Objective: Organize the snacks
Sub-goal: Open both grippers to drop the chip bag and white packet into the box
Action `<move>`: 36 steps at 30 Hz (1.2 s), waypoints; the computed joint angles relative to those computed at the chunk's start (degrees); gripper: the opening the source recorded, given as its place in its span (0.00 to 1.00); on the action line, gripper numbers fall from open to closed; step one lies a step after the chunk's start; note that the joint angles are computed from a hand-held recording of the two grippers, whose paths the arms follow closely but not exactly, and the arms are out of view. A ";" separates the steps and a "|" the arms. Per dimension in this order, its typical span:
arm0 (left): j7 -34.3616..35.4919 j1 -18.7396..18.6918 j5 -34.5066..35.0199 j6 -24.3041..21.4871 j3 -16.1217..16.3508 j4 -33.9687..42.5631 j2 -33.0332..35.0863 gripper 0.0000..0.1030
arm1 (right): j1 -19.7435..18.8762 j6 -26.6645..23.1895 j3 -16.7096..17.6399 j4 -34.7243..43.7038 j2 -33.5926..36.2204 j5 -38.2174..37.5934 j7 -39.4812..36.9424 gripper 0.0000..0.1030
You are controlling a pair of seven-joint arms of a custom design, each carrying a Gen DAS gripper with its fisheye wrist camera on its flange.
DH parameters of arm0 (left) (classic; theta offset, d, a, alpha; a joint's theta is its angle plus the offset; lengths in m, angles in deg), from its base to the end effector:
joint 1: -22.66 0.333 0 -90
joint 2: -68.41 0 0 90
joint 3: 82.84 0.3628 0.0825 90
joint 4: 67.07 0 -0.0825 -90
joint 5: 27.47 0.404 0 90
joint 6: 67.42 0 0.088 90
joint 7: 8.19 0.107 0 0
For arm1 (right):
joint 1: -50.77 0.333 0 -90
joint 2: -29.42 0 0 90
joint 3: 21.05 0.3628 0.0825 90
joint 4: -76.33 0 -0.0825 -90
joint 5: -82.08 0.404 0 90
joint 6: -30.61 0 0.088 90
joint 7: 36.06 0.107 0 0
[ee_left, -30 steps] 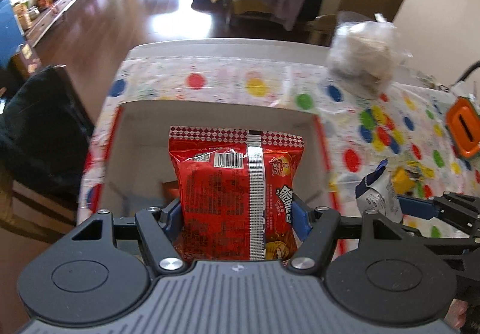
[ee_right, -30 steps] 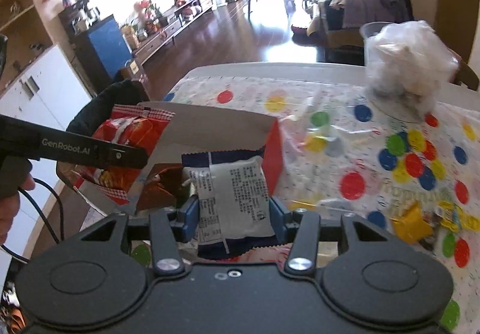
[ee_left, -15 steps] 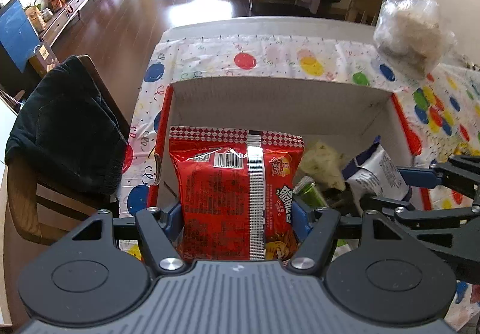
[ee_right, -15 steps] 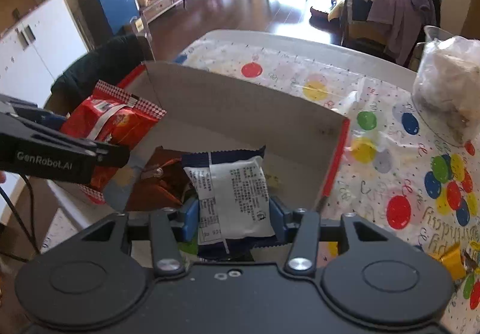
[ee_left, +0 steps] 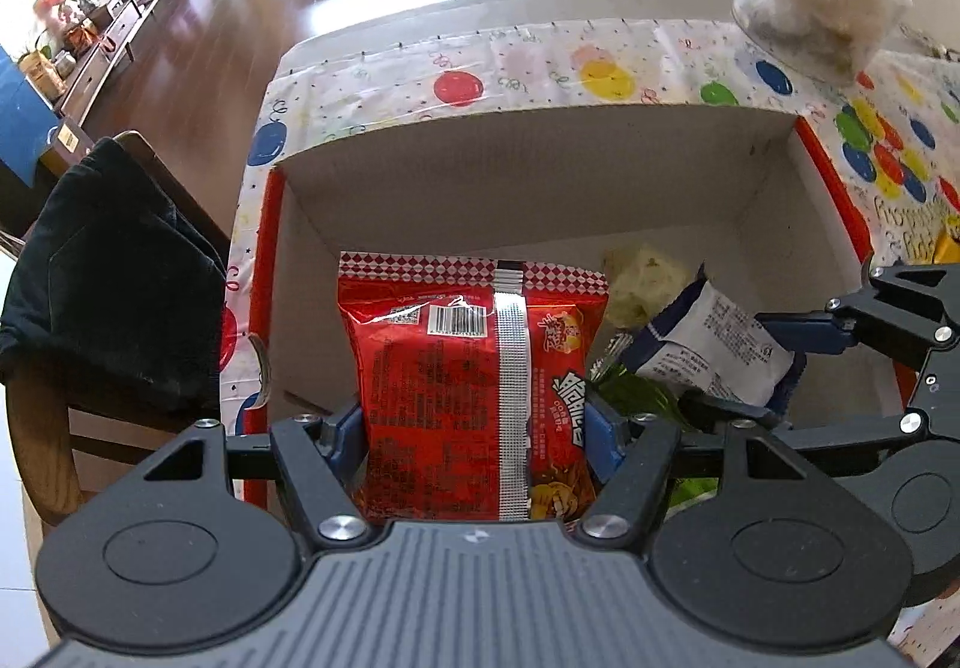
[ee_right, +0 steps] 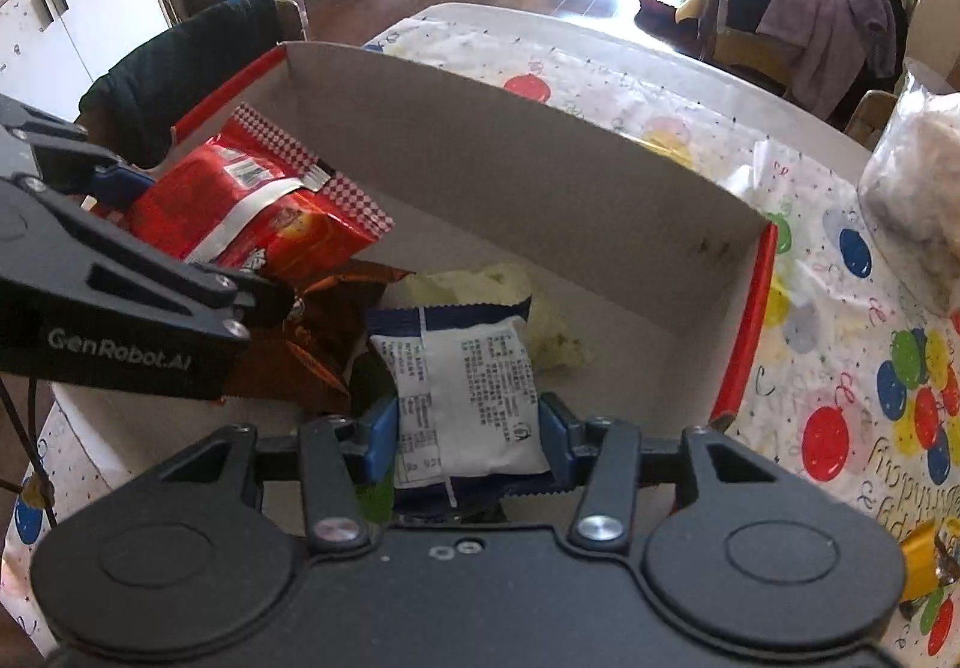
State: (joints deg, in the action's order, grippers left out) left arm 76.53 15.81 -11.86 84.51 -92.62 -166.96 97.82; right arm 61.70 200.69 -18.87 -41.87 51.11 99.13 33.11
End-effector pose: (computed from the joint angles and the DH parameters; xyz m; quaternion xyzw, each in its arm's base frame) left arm 0.7087 -0.2007 0.3559 -0.5513 0.8083 -0.1397 0.1524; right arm 0.6493 0.1288 0.3335 -0.7776 0.5697 -0.1480 0.2210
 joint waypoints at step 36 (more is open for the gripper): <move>6.45 4.51 -10.52 16.64 -7.64 -13.15 -11.13 0.73 | -9.81 -2.26 7.33 -8.37 -17.31 58.10 -48.18 0.65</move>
State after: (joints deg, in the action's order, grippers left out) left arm 82.98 20.33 -22.37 101.15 -100.27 -180.10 86.68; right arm 51.88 198.44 -11.53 -50.24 33.80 157.22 -15.07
